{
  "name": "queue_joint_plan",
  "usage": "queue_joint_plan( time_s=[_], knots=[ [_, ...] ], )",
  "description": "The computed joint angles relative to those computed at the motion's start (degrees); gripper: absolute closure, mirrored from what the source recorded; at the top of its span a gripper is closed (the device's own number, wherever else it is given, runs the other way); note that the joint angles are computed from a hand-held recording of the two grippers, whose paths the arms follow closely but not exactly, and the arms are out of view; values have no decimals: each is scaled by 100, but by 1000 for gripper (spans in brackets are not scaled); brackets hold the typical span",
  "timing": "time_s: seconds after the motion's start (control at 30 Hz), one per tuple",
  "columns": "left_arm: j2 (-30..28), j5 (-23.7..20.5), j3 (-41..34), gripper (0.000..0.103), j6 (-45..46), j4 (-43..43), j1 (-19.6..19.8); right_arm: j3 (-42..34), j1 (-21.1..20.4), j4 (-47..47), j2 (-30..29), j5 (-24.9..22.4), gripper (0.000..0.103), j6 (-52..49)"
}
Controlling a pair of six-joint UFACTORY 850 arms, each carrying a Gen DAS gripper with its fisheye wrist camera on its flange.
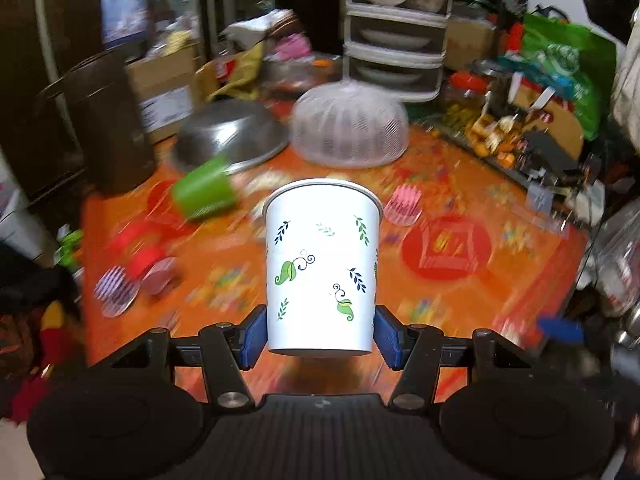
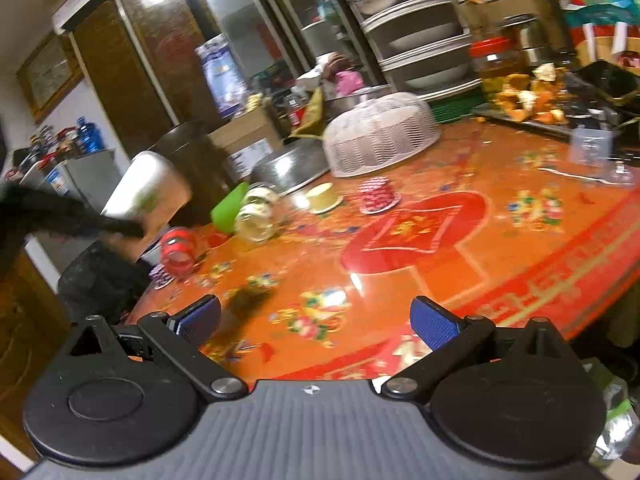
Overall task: Flip cup upright
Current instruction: 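Lift the white cup off the table with the left gripper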
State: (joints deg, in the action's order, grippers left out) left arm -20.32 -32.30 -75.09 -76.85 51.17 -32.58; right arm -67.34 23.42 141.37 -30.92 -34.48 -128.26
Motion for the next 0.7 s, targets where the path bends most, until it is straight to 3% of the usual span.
queue_joint_plan(
  time_s=[0.1,0.23,0.43,0.6,0.7],
  knots=[
    [327,-95,529,44,-549,25,-56,-138,80,-232,-79,54,1,136],
    [610,464,1125,44,-1254,-100,39,-253,182,-425,-145,146,1,299],
    [245,1195,1311,44,-1885,-8,85,-405,257,-902,-225,284,1,860],
    [23,1450,1324,44,-3125,968,41,-498,366,-888,-211,639,1,910],
    [-112,1389,1262,44,-3590,1342,-11,-674,403,-1222,-280,844,1,1359]
  ],
)
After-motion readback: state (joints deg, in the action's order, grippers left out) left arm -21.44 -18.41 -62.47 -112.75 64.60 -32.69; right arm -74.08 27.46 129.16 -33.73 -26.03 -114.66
